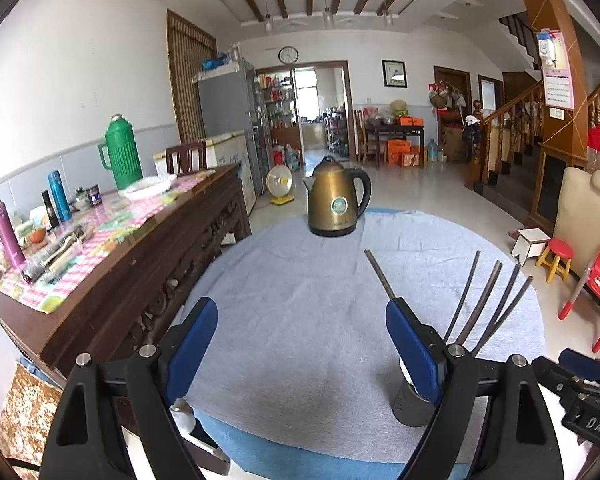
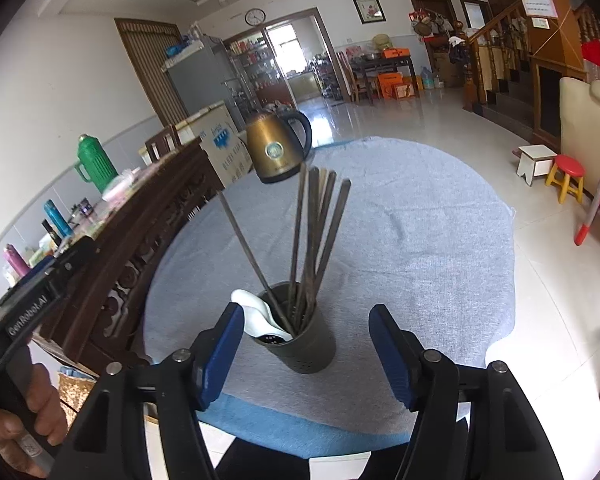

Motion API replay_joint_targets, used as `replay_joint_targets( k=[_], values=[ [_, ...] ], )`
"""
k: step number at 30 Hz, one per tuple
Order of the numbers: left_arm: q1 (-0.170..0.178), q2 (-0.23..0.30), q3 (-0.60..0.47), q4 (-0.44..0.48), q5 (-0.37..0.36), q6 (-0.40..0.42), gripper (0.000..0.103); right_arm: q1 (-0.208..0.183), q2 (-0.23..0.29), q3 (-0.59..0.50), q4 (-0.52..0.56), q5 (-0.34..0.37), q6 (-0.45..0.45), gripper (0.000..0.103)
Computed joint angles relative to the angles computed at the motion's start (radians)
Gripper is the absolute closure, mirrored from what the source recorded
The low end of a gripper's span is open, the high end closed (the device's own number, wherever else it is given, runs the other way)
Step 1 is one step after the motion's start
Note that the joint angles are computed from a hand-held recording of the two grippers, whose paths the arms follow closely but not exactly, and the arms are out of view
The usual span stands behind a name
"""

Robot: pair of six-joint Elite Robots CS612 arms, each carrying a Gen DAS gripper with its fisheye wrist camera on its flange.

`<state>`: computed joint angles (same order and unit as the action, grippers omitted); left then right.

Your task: Organize utensils

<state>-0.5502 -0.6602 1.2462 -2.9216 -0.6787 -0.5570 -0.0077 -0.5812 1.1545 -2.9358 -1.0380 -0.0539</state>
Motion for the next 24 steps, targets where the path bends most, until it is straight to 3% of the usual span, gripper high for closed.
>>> replay_joint_targets(
  k=[13, 24],
  values=[
    [-0.038, -0.067, 0.114, -0.123, 0.072, 0.064, 0.012, -0.002, -0.094, 0.138, -0.127, 0.028, 0.029, 0.028],
    [-0.047, -0.104, 0.168, -0.129, 0.118, 0.048, 0.012, 0.010, -0.102, 0.151, -0.080, 0.042, 0.008, 0.027]
  ],
)
